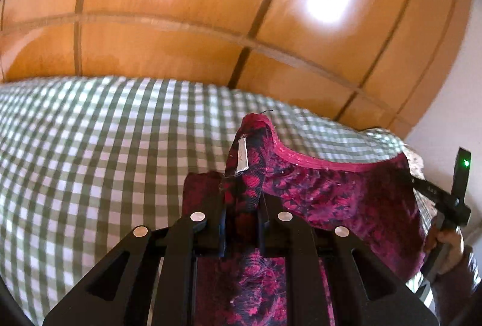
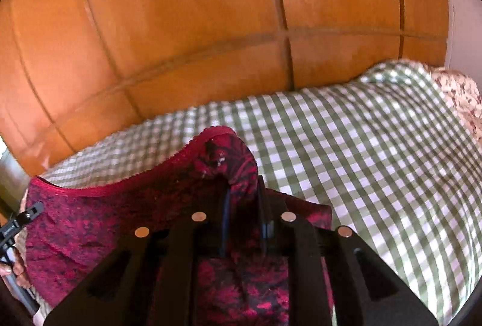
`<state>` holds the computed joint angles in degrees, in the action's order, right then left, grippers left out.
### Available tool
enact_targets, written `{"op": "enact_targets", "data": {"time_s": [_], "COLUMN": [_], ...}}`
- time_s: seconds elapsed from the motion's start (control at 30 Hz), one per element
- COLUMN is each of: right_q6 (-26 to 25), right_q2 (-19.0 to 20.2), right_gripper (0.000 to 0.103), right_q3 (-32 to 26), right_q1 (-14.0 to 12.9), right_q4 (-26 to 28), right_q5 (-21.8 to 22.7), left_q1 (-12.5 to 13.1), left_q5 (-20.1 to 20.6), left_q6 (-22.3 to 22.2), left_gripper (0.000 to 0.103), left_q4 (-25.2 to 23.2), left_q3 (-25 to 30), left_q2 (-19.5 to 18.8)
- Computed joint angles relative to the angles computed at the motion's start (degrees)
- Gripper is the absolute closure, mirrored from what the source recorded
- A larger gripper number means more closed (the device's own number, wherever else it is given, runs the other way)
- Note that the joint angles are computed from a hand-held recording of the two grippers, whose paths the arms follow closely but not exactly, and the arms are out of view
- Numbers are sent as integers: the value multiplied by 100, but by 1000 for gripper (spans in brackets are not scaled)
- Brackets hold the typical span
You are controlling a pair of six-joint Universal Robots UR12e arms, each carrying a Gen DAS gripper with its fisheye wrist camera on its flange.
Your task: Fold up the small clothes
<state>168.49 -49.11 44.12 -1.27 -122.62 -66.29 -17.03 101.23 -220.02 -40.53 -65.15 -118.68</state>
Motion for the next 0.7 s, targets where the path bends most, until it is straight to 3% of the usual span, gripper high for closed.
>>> {"op": "enact_targets", "data": {"time_s": [0.17,0.23,0.33,0.37,0.47,0.6,0.7], "right_q6": [-35,-18,-48,21,170,92,-167], "right_q2": [388,486,527,483,297,-138,-519], "right_gripper": [88,87,76,62,52,29,28], "right_q3": [-415,-562,-683,-628,-387,258,843], "right_q1": [102,122,110,73,-88,-310,-497], "right_q4": [530,760,916,885,866,709,822], "right_q5": [-732,-830,-787,-684,-143,384,769], "left_q1": [92,139,180,174,106,56,-27], "left_q5": [-73,-251,-411,-427,-246,-734,-1070], "left_q6": [-104,-170,-271,-249,-311,-574,-717], "left_gripper": [89,89,83,76,36,36,36], "left_q4": [-919,-1180,-958,-913,-833,-16,546], "left_q3": [429,540,379,327,-20,-916,-1469], "left_q2": [-369,-483,-396,-351,-80,446,759]}}
